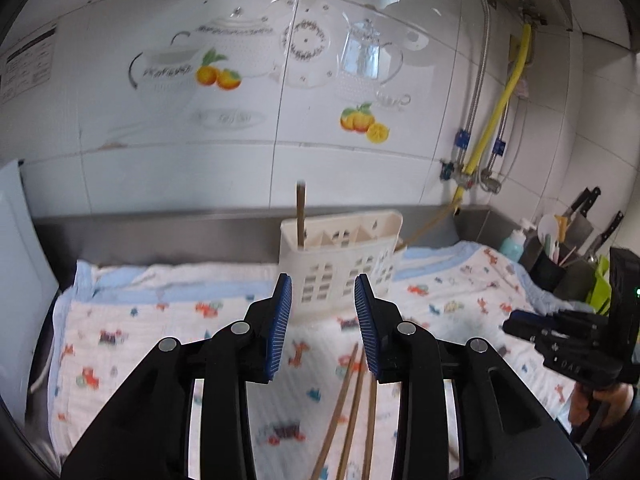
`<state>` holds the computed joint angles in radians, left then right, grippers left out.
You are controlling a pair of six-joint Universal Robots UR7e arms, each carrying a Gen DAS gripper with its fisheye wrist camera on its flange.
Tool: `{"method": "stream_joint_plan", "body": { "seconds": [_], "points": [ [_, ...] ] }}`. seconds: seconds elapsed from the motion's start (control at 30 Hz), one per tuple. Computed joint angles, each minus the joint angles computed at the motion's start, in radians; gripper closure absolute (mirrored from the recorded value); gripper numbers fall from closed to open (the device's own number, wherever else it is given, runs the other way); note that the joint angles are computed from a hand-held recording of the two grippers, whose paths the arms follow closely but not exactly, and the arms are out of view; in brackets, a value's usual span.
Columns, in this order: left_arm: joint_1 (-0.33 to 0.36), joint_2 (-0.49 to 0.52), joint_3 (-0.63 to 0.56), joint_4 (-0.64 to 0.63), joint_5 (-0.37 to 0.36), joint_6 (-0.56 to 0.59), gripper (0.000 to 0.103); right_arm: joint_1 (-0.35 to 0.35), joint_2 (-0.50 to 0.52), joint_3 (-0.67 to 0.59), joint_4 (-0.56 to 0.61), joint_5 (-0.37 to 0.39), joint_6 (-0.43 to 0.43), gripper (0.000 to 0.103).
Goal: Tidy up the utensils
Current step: 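Open both tools to release the chopsticks and withdraw toward the cloth, then lower the left tool onto another chopstick while the right tool grasps one too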
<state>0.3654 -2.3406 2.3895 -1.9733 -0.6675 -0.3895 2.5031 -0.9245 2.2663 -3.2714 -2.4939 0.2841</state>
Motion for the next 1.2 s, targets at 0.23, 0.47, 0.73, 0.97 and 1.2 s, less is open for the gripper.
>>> {"method": "stream_joint_plan", "body": {
  "seconds": [0.23, 0.47, 0.73, 0.97, 1.2],
  "points": [
    [-0.054, -0.147, 0.028, 0.266, 0.022, -0.193, 0.069, 0.023, 0.104, 0.051, -0.057, 0.015, 0.165, 0.081],
    [-0.035, -0.238, 0.050, 0.349, 0.004, -0.245, 0.069, -0.001, 0.186, 0.050, -0.086, 0.044, 0.267, 0.085],
    [-0.018, -0.272, 0.066, 0.361, 0.006, -0.208, 0.069, -0.049, 0.243, 0.024, -0.097, 0.058, 0.314, 0.088],
    [0.044, -0.273, 0.081, 0.281, -0.031, -0.113, 0.069, -0.077, 0.255, 0.017, -0.109, 0.062, 0.348, 0.092],
    [0.070, -0.290, 0.093, 0.281, -0.065, -0.092, 0.069, -0.097, 0.263, 0.016, -0.116, 0.079, 0.364, 0.093]
  ]
}}
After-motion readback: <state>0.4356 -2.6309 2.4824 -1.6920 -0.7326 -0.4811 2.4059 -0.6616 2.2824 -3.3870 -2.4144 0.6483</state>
